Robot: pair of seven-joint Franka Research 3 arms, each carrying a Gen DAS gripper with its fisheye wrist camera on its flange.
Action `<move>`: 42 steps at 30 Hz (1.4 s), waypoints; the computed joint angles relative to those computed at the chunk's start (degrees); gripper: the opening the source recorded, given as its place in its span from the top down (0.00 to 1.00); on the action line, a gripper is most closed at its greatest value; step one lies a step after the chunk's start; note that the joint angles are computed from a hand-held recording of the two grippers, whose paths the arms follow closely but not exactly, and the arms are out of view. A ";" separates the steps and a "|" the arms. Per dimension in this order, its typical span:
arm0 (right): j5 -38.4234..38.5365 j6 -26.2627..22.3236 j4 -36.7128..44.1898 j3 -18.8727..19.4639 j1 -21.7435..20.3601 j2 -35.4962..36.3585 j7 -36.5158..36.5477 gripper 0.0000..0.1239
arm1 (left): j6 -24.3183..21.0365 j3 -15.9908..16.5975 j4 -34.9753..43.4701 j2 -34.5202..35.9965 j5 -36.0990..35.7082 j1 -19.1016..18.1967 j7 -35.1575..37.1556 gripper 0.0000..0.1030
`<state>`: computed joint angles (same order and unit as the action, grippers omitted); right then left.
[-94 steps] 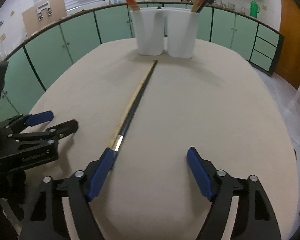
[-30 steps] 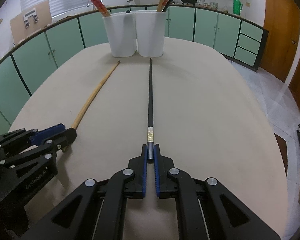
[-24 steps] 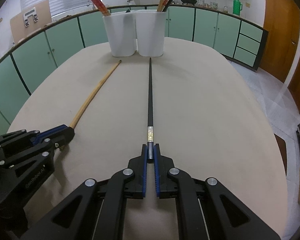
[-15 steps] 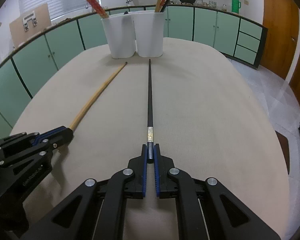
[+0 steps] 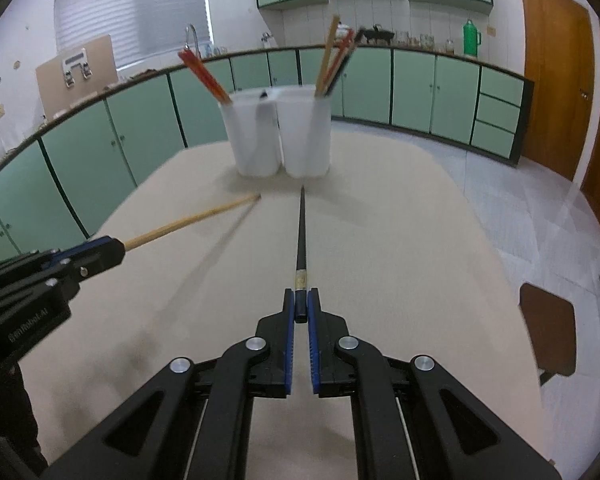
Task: Organize utensils
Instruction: 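Lift both chopsticks and insert them into the white holder with both tools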
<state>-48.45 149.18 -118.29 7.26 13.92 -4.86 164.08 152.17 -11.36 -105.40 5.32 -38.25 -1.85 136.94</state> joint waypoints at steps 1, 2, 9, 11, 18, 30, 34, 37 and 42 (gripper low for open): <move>-0.28 0.00 0.27 -0.02 -0.03 -0.19 -0.15 0.95 | -0.01 -0.12 0.35 -0.32 -1.12 0.17 0.84 0.94; -0.69 0.04 0.57 -0.01 -0.10 -0.48 -0.35 0.95 | -0.07 -0.11 0.75 -0.38 -1.67 0.20 1.33 0.94; -0.38 2.01 3.38 -0.21 -1.26 -1.13 -4.02 0.95 | 0.73 0.05 3.68 -0.90 -6.37 -0.09 5.64 0.94; -0.25 2.36 4.96 -0.34 -1.66 -0.83 -5.59 0.95 | 1.15 -0.05 4.72 -0.76 -7.23 -0.19 6.45 0.94; 6.36 2.68 12.62 -2.09 -1.72 2.63 -16.63 0.95 | 0.01 -1.08 12.28 3.14 -7.35 0.26 6.97 0.94; 19.08 1.13 24.92 -5.19 -0.04 7.49 -36.39 0.95 | -3.87 -5.32 26.38 9.91 -4.69 3.06 5.15 0.94; 21.40 0.53 28.13 -5.85 0.15 8.30 -40.39 0.95 | -4.01 -6.31 29.42 11.04 -4.65 3.11 5.81 0.94; 21.32 0.53 31.46 -6.56 0.20 9.53 -41.44 0.95 | -4.06 -6.86 32.49 12.47 -4.06 2.85 5.29 0.94; 21.78 0.78 40.32 -8.43 0.59 14.06 -42.20 0.95 | -3.20 -8.22 41.58 17.61 -0.71 1.56 2.42 0.94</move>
